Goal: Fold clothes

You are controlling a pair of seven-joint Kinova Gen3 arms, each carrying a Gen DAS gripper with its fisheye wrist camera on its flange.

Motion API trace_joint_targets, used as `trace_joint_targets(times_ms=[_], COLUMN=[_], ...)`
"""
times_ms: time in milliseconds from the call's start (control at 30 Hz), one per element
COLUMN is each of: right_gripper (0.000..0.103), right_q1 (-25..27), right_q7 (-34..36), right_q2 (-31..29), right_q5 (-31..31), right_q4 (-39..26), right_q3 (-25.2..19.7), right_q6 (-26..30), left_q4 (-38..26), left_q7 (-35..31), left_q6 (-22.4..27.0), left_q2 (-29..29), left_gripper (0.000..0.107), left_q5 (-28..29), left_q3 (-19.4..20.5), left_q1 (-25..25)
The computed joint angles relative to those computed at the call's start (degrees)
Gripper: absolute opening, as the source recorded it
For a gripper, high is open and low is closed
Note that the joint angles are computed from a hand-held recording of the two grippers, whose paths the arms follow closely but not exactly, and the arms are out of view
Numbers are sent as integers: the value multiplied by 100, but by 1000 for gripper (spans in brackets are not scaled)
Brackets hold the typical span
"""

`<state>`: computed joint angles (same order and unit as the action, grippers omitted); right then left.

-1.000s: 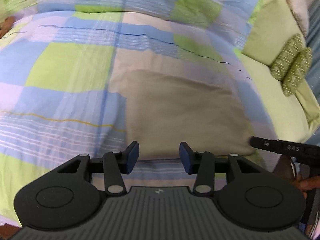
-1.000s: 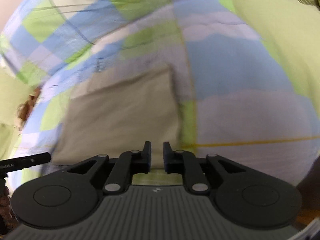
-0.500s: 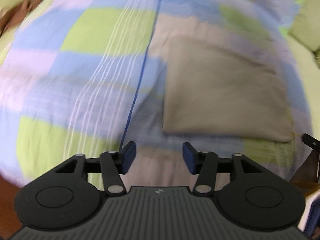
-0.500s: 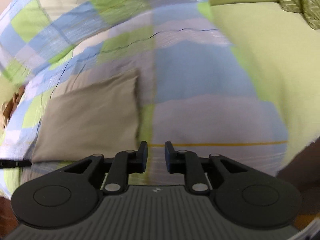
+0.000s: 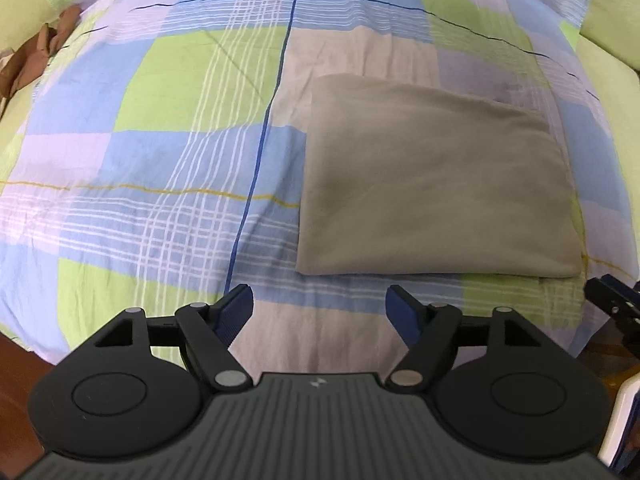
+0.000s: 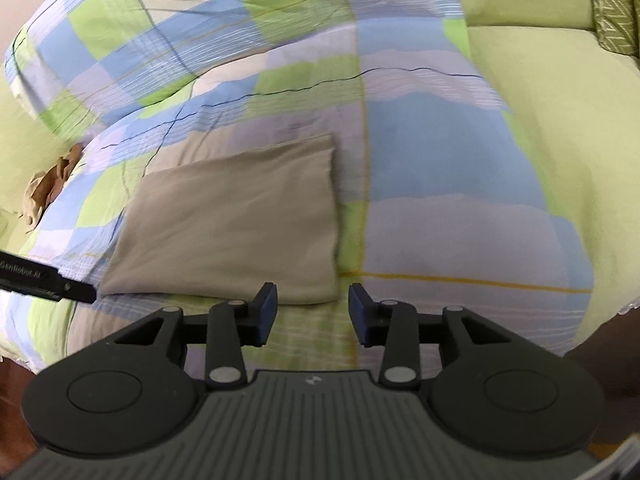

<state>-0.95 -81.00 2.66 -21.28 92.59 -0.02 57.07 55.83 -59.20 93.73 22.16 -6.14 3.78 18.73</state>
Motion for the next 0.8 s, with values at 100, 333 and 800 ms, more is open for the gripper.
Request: trace_joint_targets(times_ms=[100, 333, 800], right_gripper=[37, 46, 87], right_q1=[-167, -663, -1478], right_q7=[-288, -1220, -3179], right_q2=[1, -12, 230], right_q5=[208, 747, 1856], right_q4=[-35, -107, -457], right_q3=[-108, -351, -572], right_q6=[-59, -218, -139], left_q4=[143, 513, 314], left_q7=[-158, -618, -974], left_q6=[22, -59, 270], left_q2=[-51, -260, -84], left_gripper=[76, 78, 79], left_q5=[44, 39, 157], left_q3=[6, -42, -80], left_q1=[-101, -416, -722])
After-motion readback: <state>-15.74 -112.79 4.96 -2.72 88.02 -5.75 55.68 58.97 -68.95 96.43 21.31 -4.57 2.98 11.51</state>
